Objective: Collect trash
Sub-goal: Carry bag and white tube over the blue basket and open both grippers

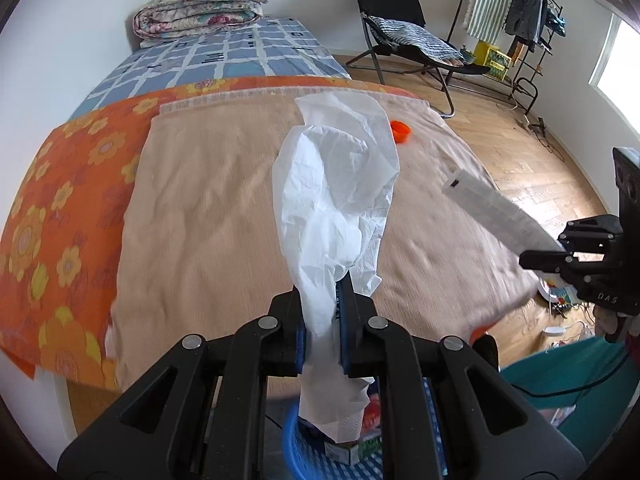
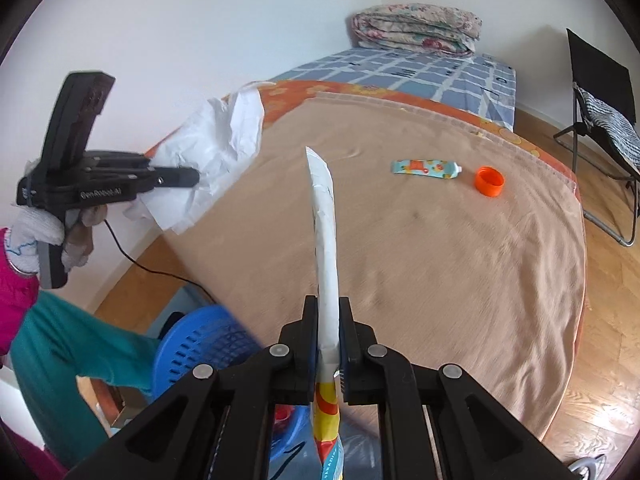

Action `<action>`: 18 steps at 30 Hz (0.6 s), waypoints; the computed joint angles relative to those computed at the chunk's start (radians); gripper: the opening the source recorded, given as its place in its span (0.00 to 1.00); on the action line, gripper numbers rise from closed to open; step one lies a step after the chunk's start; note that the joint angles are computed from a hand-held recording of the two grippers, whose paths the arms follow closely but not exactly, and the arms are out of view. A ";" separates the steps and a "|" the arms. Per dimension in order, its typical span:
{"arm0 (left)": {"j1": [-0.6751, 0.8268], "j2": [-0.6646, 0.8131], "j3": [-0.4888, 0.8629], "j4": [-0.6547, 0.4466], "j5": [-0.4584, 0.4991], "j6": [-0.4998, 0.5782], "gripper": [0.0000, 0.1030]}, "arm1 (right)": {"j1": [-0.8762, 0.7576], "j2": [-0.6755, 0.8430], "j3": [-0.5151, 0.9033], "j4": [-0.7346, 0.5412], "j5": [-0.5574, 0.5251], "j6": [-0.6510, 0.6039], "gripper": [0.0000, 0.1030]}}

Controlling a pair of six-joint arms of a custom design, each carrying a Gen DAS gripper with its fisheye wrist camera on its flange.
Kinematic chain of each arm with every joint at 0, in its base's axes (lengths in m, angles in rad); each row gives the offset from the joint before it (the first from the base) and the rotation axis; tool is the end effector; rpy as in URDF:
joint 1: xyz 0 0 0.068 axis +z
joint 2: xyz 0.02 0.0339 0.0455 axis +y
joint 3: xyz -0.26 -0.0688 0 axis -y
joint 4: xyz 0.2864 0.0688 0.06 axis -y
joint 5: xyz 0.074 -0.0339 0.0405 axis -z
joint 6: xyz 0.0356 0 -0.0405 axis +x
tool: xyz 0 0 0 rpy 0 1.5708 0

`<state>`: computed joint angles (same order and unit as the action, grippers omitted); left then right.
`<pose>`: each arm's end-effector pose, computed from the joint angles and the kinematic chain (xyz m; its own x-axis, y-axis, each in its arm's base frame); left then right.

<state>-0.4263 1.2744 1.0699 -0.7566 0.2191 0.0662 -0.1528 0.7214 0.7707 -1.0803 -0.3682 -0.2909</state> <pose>0.2690 -0.1307 0.2736 -0.7106 0.3936 -0.5831 0.5652 0.8130 -0.1399 0.1630 -0.0121 0.2673 -0.8005 -0.1475 -0.5809 -0.2823 0.9478 0.1484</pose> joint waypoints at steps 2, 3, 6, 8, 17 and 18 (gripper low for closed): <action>-0.007 -0.067 -0.053 -0.011 -0.015 -0.002 0.10 | 0.014 -0.078 -0.020 -0.038 -0.006 0.021 0.06; -0.010 -0.094 -0.075 -0.015 -0.020 -0.003 0.10 | 0.023 -0.109 -0.028 -0.054 -0.007 0.032 0.06; -0.019 -0.179 -0.145 -0.034 -0.021 -0.013 0.10 | 0.061 -0.206 -0.055 -0.105 -0.010 0.074 0.06; -0.019 -0.233 -0.189 -0.056 -0.005 -0.019 0.10 | 0.096 -0.260 -0.075 -0.131 -0.002 0.103 0.06; -0.060 -0.402 -0.359 -0.120 -0.008 -0.042 0.10 | 0.277 -0.438 -0.153 -0.217 0.071 0.258 0.06; -0.061 -0.415 -0.379 -0.123 -0.007 -0.044 0.10 | 0.291 -0.450 -0.159 -0.224 0.075 0.274 0.06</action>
